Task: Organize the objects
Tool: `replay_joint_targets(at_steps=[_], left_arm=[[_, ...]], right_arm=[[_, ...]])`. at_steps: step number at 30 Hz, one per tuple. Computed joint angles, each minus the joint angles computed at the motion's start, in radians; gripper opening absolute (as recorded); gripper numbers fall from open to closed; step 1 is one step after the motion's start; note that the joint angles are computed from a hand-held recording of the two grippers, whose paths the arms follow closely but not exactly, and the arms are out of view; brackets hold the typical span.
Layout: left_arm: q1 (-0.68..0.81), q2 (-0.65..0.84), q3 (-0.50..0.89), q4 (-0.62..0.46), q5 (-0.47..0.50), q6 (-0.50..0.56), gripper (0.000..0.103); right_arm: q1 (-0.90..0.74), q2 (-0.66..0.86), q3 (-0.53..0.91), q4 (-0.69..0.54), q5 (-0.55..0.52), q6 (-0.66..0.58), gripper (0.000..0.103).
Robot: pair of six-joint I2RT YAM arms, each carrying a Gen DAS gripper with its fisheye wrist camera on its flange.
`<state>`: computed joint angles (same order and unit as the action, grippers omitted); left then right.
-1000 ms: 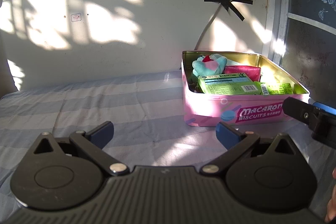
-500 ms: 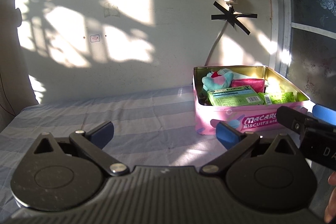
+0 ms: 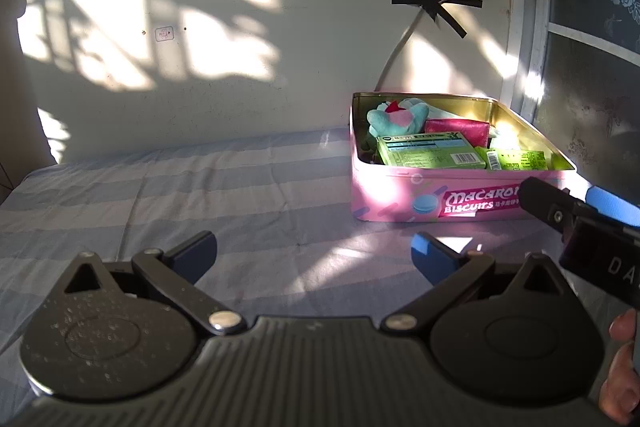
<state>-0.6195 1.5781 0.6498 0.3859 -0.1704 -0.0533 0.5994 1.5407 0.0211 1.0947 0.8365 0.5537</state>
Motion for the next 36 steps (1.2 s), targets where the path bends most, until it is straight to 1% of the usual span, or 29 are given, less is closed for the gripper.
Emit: replay_joint_targets(at_steps=[4,12,25,36], left_arm=[[-0.003,0.010,0.010,-0.022,0.003,-0.007,0.103],[-0.022,0.045,0.024,-0.035,-0.009,0.006,0.103],[-0.035,0.081,0.046,-0.040,-0.025,0.010,0.103],[-0.035,0.113,0.065,-0.046,-0.021,0.015,0.103]], right_arm=[[-0.004,0.026,-0.003,0.023,-0.007,0.007,0.089],[-0.023,0.080,0.003,0.050,-0.030,0.027,0.090],[-0.062,0.168,0.006,0.121,-0.077,0.037,0.090],[-0.094,0.218,0.016,0.149,-0.111,0.037,0.090]])
